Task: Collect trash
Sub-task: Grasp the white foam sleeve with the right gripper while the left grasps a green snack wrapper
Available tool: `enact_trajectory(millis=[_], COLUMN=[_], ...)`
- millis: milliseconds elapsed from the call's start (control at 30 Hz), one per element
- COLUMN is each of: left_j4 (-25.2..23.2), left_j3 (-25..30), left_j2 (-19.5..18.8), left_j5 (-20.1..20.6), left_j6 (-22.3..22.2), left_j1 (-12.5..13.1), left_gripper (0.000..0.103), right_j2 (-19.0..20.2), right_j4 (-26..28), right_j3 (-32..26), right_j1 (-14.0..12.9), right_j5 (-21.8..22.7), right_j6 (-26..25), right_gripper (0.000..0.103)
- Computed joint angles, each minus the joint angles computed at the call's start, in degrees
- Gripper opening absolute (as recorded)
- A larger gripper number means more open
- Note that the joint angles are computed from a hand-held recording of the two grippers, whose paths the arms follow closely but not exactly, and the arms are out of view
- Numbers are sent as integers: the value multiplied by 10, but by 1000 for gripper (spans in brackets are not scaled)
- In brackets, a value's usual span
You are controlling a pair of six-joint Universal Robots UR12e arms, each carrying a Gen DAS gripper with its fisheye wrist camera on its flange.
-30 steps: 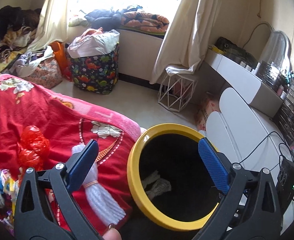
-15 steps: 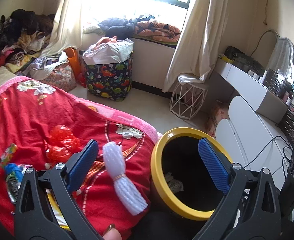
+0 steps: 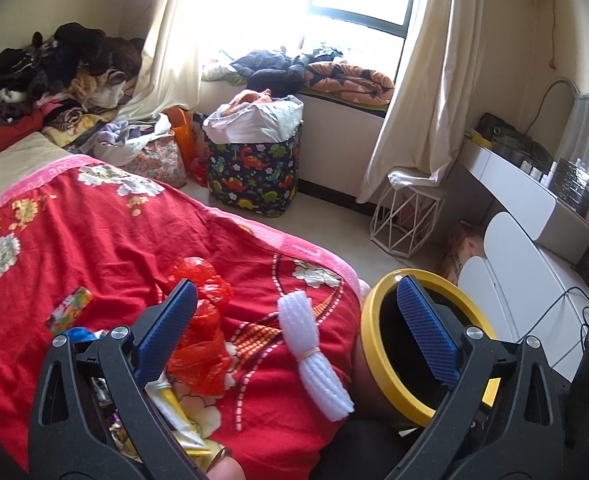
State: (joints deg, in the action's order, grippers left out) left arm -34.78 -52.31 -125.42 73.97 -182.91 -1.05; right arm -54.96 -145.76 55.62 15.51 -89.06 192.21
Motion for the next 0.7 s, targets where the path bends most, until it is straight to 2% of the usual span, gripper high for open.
enact_trajectory(millis=[400, 700], left_j4=[8, -2], left_j3=[-21, -48], left_j2=[12, 27], left_j5=[21, 38], left_j6=[-25, -45], left_j1=[18, 33], left_gripper=[92, 92], right_j2=[42, 79], right_j4=[44, 113], right_j3=[-69, -132], right_j1=[18, 28], right_j5=[20, 9], right_j6=[-52, -85], right_gripper=[78, 77])
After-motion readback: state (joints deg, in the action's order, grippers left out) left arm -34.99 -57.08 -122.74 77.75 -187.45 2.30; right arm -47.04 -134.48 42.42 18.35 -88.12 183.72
